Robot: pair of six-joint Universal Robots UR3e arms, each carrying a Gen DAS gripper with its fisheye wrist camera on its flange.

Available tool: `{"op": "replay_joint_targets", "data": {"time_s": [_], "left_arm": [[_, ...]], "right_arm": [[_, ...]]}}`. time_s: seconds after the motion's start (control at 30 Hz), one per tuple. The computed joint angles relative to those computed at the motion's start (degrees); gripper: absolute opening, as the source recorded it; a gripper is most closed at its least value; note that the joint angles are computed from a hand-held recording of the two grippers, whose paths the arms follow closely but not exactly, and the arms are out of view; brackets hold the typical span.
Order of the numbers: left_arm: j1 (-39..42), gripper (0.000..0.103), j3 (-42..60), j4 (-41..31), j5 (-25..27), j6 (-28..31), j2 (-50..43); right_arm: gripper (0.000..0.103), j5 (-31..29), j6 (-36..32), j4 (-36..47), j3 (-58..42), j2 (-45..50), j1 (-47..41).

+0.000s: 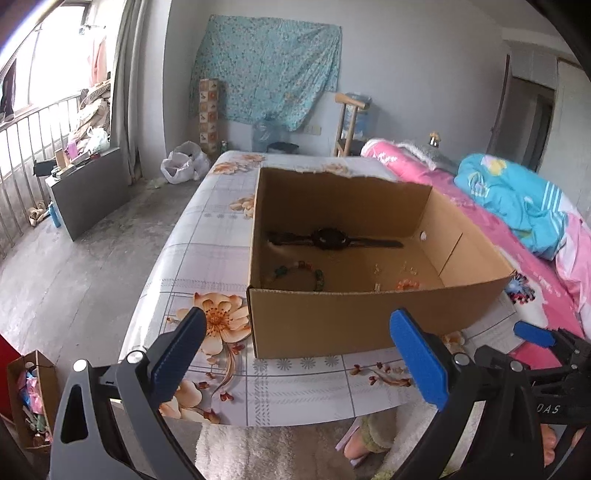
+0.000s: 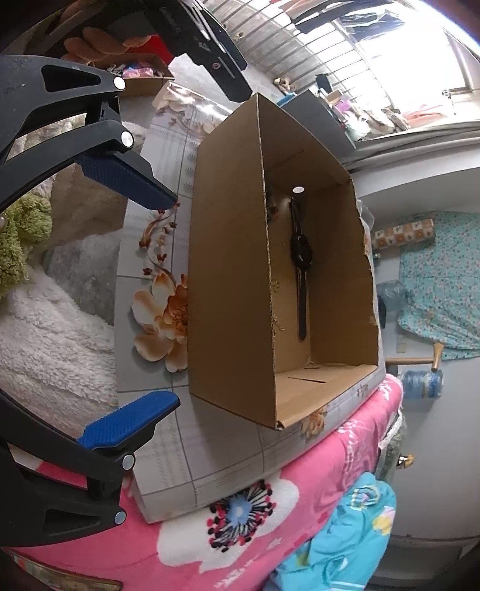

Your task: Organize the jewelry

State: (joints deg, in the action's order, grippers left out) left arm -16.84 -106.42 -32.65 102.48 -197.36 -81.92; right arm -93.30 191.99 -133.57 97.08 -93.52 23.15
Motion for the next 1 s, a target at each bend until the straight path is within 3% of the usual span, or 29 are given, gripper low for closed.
{"op": "replay_joint_targets", "data": {"time_s": [0.27, 0.57, 1.0], "left_arm": [[-0.52, 0.097, 3.64, -5.02, -1.23, -1.44, -2.53], [-1.88, 0.097, 13.28, -18.49, -0.14, -4.7, -8.97], [-3.17, 0.097, 19.41, -25.06, 2.11, -6.56, -13.17]], "right_arm": [[0.095, -2.61, 0.95, 2.53, -4.7, 3.96, 1.76], [0.095, -1.79, 1.72, 7.05, -9.38, 6.99, 0.82], [0.095, 0.01, 2.3, 9.19, -11.54, 8.95, -0.44]]}}
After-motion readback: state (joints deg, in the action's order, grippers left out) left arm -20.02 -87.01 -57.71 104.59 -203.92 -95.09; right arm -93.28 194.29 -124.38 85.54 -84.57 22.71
